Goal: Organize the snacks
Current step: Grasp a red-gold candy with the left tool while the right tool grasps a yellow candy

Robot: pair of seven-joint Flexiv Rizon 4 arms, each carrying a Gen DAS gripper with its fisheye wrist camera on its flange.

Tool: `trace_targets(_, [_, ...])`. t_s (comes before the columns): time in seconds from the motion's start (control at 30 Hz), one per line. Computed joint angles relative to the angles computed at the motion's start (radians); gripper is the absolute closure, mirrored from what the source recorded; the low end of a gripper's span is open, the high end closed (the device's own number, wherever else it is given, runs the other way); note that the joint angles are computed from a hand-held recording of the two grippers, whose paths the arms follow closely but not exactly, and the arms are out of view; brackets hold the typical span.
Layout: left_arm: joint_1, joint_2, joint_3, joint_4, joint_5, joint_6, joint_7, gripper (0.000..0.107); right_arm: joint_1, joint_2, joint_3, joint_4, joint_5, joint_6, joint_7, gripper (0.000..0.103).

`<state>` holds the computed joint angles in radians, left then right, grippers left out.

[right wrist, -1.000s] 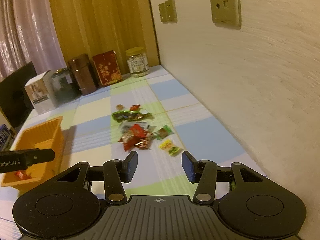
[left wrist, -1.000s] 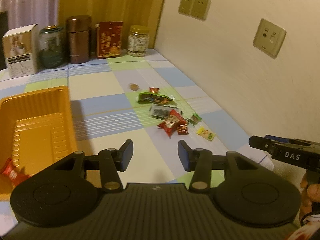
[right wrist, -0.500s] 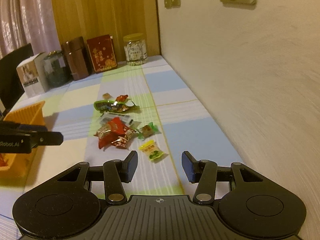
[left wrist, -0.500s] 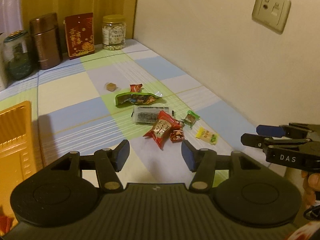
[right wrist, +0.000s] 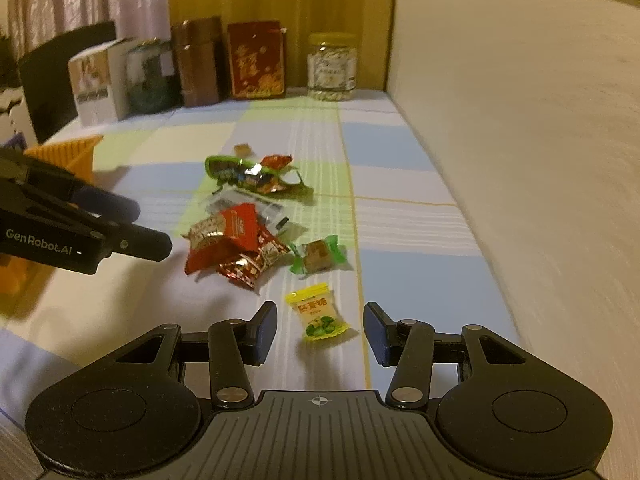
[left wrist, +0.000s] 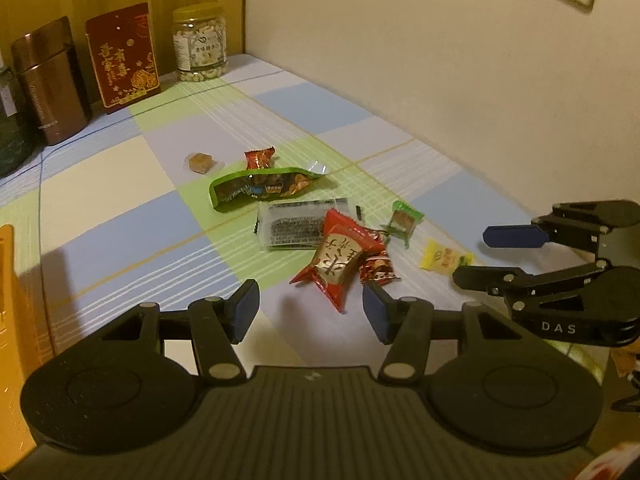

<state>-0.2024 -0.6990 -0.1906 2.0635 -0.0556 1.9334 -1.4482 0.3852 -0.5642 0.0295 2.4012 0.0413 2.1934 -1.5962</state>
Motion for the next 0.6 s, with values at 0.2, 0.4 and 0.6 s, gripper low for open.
trace_targets(0.2, [0.015, -0.048, -0.018, -0.05, 0.01, -0.012, 0.012, 0.054, -0.018, -0.04, -0.001, -0.044, -0.033, -0.034, 0.005, 0.054])
trace_targets(0.4, [0.012, -0.091, -0.027, -0.105, 0.034, -0.006, 0.054, 0.061, -0.027, -0.059, 0.003, -0.054, -0.039, -0.021, 0.022, 0.074])
trace_targets(0.6, [0.051, -0.127, -0.077, -0.139, 0.063, -0.01, 0.086, 0.074, -0.03, -0.044, 0.01, -0.041, -0.037, -0.024, 0.043, 0.082])
